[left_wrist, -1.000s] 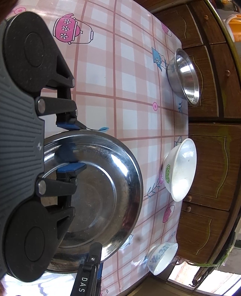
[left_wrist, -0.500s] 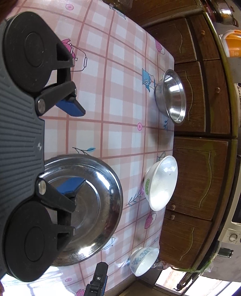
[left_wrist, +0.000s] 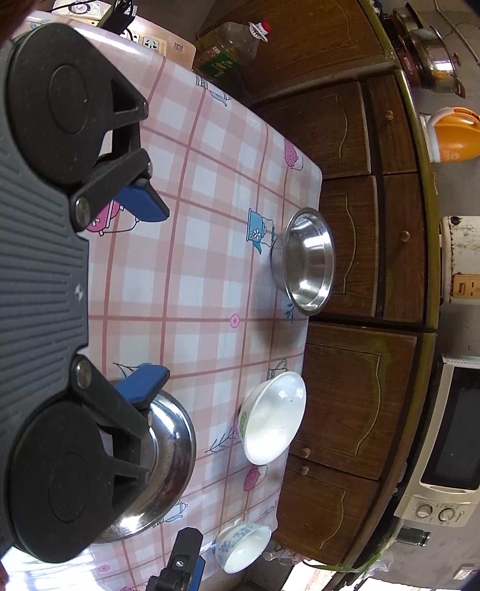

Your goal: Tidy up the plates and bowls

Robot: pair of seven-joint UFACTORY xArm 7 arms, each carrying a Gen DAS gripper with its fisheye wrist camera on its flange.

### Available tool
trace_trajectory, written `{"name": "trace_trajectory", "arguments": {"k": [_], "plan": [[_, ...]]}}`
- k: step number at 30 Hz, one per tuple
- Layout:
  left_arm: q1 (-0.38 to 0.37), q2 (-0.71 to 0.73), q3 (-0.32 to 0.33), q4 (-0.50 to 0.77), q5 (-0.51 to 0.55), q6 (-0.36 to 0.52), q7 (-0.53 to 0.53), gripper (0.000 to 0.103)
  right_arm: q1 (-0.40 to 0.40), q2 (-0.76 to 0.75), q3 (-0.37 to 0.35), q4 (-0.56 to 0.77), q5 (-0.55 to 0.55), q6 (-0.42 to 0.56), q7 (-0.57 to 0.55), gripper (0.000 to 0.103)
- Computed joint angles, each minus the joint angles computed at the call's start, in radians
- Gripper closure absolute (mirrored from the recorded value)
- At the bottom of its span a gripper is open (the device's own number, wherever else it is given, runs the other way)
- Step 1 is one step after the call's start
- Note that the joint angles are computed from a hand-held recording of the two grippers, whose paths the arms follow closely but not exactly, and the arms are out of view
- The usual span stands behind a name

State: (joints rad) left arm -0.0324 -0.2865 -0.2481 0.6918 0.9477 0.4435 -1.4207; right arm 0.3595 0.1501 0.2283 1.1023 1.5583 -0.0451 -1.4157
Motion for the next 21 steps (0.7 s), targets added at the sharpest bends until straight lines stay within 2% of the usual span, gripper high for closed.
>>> {"name": "trace_trajectory", "arguments": {"k": [6, 10, 16, 21], "plan": [[0.022, -0.037, 0.013, -0.017, -0.009, 0.004, 0.035, 0.016, 0.003, 0.025, 0.041, 0.025, -0.110, -0.020, 0.099, 0.039], [0.045, -0.044, 0.015, -0.016, -0.007, 0.001, 0.050, 0.016, 0.001, 0.051, 0.062, 0.040, -0.241, -0.022, 0.221, 0.039], [0.077, -0.025, 0.021, 0.000, 0.013, -0.013, 0.067, 0.016, 0.027, 0.104, 0.051, 0.079, -0.447, -0.015, 0.402, 0.039], [0.099, 0.010, 0.045, 0.026, 0.045, -0.029, 0.077, 0.015, 0.081, 0.163, -0.002, 0.141, -0.634, 0.007, 0.560, 0.038]]}}
